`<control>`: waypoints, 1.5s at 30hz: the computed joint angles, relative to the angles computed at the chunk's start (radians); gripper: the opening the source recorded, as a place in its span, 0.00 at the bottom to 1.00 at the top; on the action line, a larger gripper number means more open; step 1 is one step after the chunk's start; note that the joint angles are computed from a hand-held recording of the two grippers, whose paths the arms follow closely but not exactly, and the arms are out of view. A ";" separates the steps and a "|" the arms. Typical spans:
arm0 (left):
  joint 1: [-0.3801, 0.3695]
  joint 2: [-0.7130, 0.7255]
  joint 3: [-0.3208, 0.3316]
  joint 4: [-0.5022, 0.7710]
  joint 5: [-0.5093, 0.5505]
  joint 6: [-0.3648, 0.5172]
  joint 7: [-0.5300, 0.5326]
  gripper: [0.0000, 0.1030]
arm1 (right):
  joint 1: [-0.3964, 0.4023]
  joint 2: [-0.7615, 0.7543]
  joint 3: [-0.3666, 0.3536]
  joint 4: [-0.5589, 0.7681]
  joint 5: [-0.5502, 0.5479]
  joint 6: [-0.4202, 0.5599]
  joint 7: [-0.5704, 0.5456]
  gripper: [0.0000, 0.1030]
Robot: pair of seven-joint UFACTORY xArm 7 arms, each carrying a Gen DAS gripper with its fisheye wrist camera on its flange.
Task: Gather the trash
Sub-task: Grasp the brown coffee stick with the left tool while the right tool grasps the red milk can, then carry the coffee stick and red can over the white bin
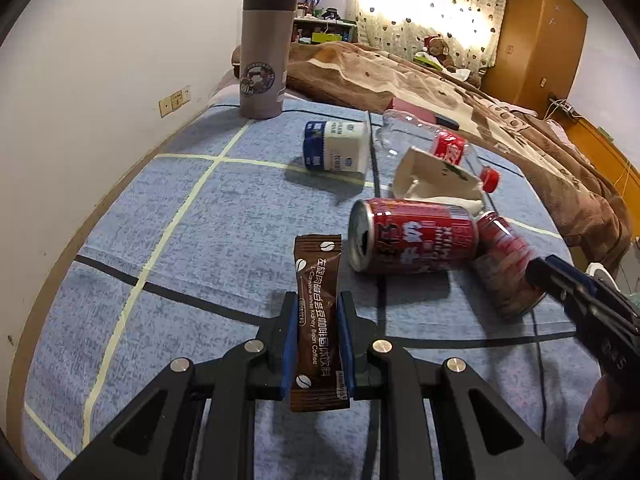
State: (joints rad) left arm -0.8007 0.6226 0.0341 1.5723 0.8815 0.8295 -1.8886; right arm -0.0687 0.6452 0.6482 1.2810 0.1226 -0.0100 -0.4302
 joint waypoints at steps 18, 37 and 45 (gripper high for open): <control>-0.016 0.018 0.009 0.038 0.006 -0.006 0.005 0.20 | 0.096 0.027 -0.073 0.115 0.064 0.157 -0.069 0.59; -0.050 0.090 0.020 0.178 -0.010 0.003 0.097 0.20 | 0.059 -0.013 -0.059 0.064 0.239 0.107 -0.162 0.53; -0.080 0.201 0.043 0.377 -0.057 0.016 0.224 0.20 | -0.112 -0.044 0.082 -0.026 0.288 0.038 -0.193 0.53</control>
State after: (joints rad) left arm -0.8812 0.8241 0.0767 1.9494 0.8244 0.8457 -1.6647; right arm -0.1809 0.6010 0.7300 1.2551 0.4110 0.0278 -0.6234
